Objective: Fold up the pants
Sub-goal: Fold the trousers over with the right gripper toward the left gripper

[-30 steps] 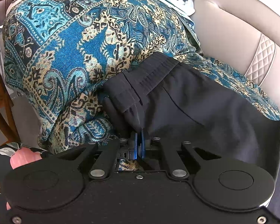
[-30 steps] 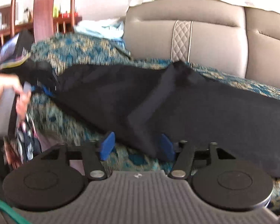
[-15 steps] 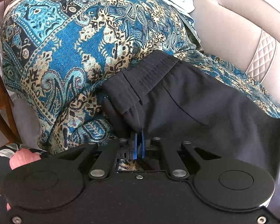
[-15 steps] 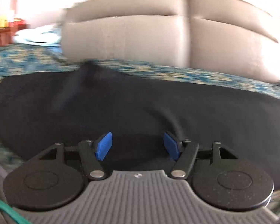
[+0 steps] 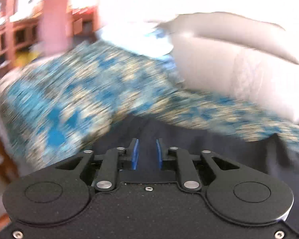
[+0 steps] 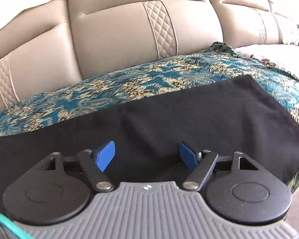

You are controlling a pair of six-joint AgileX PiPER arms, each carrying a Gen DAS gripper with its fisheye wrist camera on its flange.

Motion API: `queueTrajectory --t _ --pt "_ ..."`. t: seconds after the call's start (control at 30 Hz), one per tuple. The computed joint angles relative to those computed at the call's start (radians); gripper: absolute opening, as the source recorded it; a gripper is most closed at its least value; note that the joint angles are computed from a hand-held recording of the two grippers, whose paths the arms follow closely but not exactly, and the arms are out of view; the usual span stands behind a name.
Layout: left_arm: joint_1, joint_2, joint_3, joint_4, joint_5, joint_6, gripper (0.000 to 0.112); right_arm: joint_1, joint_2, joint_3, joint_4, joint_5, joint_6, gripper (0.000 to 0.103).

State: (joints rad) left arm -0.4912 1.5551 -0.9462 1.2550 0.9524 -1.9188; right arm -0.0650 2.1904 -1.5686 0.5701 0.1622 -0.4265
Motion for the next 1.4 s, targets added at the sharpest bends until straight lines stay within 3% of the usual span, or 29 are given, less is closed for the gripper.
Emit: queueTrajectory --t 0.1,0.23,0.33,0.47,0.67,0.77,0.93,1.17,1.27,1.4 --pt "-0.025 0.055 -0.132 -0.028 -0.038 0.094 0.02 -0.02 0.036 -0.09 0.077 0.077 -0.069 0.086" --pt "-0.101 0.167 -0.261 0.047 -0.006 0.097 0.023 -0.044 0.045 -0.139 0.132 0.135 -0.151 0.088" --pt "-0.109 0.251 -0.356 0.049 -0.107 0.157 0.023 -0.064 0.037 -0.141 0.167 0.133 -0.182 0.091" --pt "-0.069 0.415 -0.56 -0.098 -0.22 0.34 0.023 -0.121 0.037 -0.159 0.264 0.165 -0.224 0.092" --pt "-0.024 0.678 -0.885 -0.271 -0.181 0.605 0.023 -0.252 -0.005 -0.107 0.401 0.168 -0.205 0.093" --pt "0.007 0.762 -1.0 -0.347 -0.145 0.69 0.025 -0.329 -0.017 -0.084 0.414 0.164 -0.111 0.093" --pt "0.03 0.818 -1.073 -0.346 -0.129 0.726 0.028 -0.45 -0.001 -0.096 0.266 0.216 0.21 0.093" --pt "0.02 0.838 -1.09 -0.302 -0.111 0.687 0.028 -0.54 0.068 -0.142 0.43 0.361 0.187 0.093" --pt "0.013 0.832 -1.069 -0.273 -0.115 0.674 0.029 -0.532 0.109 -0.202 0.355 0.401 0.282 0.093" --pt "0.024 0.819 -1.054 -0.296 -0.138 0.67 0.029 -0.498 0.143 -0.24 0.294 0.375 0.353 0.091"
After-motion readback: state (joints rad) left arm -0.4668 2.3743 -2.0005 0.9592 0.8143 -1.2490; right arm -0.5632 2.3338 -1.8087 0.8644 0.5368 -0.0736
